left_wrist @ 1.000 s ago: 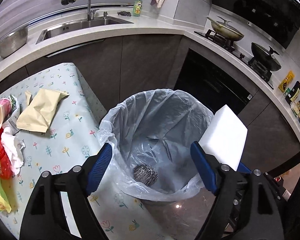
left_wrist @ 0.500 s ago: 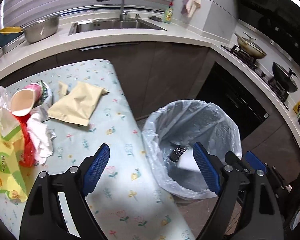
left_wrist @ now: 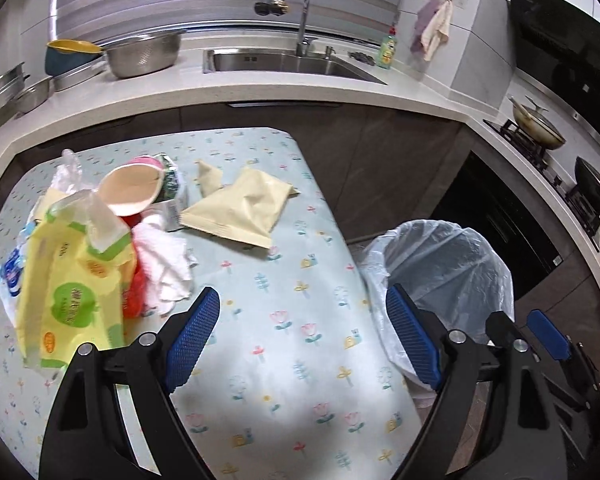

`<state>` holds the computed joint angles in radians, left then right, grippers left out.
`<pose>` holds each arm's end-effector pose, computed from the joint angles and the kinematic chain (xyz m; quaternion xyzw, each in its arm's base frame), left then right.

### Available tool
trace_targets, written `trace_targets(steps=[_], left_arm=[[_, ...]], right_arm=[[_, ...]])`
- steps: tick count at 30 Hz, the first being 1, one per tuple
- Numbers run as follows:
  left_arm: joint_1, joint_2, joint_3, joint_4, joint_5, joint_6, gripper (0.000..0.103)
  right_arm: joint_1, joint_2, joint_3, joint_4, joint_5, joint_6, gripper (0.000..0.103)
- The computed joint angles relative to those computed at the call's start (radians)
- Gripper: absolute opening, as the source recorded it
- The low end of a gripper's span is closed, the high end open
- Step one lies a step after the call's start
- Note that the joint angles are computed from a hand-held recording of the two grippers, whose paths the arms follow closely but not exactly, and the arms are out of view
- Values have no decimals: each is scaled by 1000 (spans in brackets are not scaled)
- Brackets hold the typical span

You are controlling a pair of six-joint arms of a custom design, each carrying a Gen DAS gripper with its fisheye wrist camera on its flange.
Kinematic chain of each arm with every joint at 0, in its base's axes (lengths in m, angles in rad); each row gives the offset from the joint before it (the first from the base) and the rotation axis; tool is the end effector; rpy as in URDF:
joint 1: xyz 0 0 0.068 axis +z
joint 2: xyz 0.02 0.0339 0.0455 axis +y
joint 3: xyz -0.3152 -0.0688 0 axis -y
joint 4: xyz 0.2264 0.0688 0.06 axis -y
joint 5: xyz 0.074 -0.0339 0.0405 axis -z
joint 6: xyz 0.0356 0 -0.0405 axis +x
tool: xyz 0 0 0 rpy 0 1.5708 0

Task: Collect trash
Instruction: 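Carry both over the bin and open both tools to drop them, then move the left tool to the yellow wipe pack and grasp it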

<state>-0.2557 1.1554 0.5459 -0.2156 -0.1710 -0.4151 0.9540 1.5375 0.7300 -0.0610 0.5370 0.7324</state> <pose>0.1822 -0.0414 0.2414 -0.1049 0.9225 -0.0444 0.3689 0.1750 0.2154 0.2266 -0.0094 0.9099 0.0820 0.4066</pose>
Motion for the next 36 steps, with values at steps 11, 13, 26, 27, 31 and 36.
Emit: trace_targets(steps=[11, 13, 26, 27, 31, 36], left_arm=[[268, -184, -51, -107, 77, 148, 81], [346, -216, -61, -127, 114, 196, 81], [963, -225, -89, -168, 434, 591, 83], [1000, -209, -88, -163, 452, 614, 83], [1133, -138, -90, -134, 518, 697, 83], [1219, -36, -93, -86, 565, 768, 83]], right_arm=[[149, 90, 134, -51, 32, 13, 71], [171, 111, 155, -56, 31, 21, 71], [264, 268, 325, -92, 15, 29, 71], [266, 279, 337, -95, 11, 26, 71], [272, 323, 384, -103, -2, 19, 71], [273, 374, 438, -113, -24, 17, 71]])
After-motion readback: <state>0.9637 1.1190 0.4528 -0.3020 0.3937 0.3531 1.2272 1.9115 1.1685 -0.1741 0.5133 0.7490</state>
